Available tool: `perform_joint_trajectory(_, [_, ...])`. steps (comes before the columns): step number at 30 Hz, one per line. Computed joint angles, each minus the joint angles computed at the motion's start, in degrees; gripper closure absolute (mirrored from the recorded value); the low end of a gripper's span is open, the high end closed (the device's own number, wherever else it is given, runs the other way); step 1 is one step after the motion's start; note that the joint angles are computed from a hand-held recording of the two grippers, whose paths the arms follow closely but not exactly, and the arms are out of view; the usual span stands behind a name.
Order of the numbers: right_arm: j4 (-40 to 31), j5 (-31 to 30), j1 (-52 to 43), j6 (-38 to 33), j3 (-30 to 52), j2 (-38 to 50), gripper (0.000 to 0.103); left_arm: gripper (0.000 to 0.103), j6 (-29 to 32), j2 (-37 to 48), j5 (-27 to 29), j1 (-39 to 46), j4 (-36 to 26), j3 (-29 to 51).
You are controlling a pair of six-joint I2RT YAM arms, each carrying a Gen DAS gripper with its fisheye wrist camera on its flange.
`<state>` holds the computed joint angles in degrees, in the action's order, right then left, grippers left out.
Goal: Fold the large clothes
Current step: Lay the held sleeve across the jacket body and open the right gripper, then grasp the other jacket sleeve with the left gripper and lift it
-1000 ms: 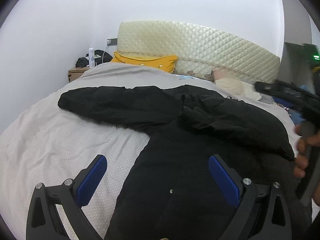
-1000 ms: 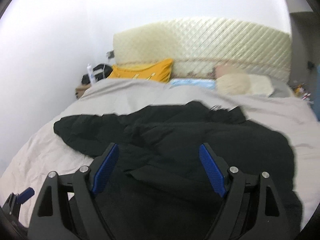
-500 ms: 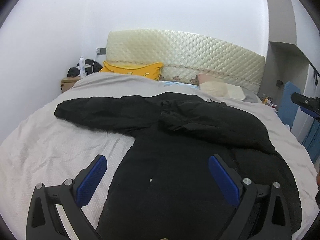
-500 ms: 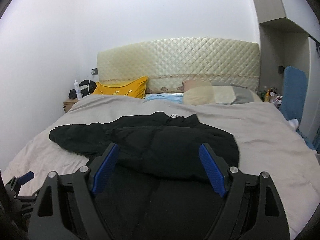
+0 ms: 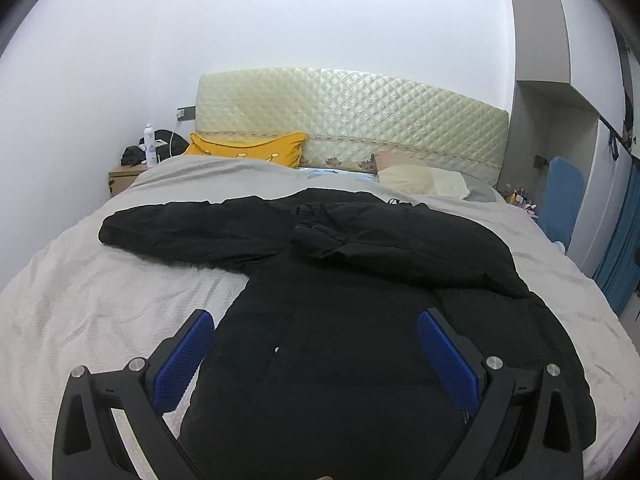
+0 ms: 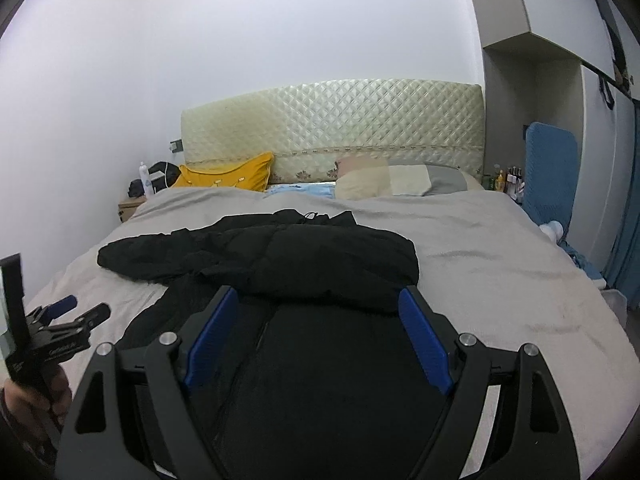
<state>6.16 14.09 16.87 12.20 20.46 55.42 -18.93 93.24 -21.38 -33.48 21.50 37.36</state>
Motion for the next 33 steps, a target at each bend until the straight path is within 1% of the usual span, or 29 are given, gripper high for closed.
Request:
perform_joint_trajectory(5, [-2.59,2.87,1.49,2.06,-5.32,-8.17,0.02,0.0,-0.75,-0.29,-1.01,-1.06,-0.64,0.14])
perform_joint_trajectory(8, [-3.55,7.1,4.21,2.21,-7.12,-9.88,0.02,0.0,-0.56,-0.61,-0.58,-1.5,-0.8,0.0])
perform_joint_trajectory(10, [-2.98,5.48,3.28,2.53,-7.78,-10.16,0.019,0.0,-0.65,-0.81,0.02,-1.57,-1.1,0.22])
perform_joint_trajectory(14, [0.77,0.03,-0.11,2.8,-8.48,-7.51,0.018,0.0,-0.04,-1.29,3.73,1.01,-3.9,2.74])
perform_joint_trajectory(16, [3.24,-0.55,0.25,2.21,-9.0,-5.38,0.018,0.0,0.51,-1.35,6.96,3.83,-7.52,6.07])
perform_joint_trajectory(18, [6.14,2.01,2.83,2.43,-10.0,-3.43,0.018,0.0,2.38,-1.34,8.2,6.65,-12.09,10.46])
perform_joint_trajectory(22, [10.23,1.96,3.55,2.31,-10.09,0.57,0.018,0.0,5.01,-1.58,12.63,13.02,-18.55,17.58])
perform_joint_trajectory(25, [13.19,3.13,3.95,1.99,-10.26,2.64,0.018,0.0,8.66,-0.03,14.02,17.41,-23.12,23.77])
perform_joint_trajectory(29, [16.46,3.86,3.77,2.18,-10.46,5.3,0.018,0.0,12.42,3.64,15.96,23.05,-27.29,30.95])
perform_joint_trajectory(31, [17.91,3.86,3.52,2.0,-10.22,6.97,0.017,0.0,13.66,6.05,17.48,25.8,-28.09,33.9])
perform_joint_trajectory(33, [18.61,4.12,3.7,2.48,-9.88,8.26,0.017,0.0,14.99,9.31,16.62,28.31,-27.61,36.55])
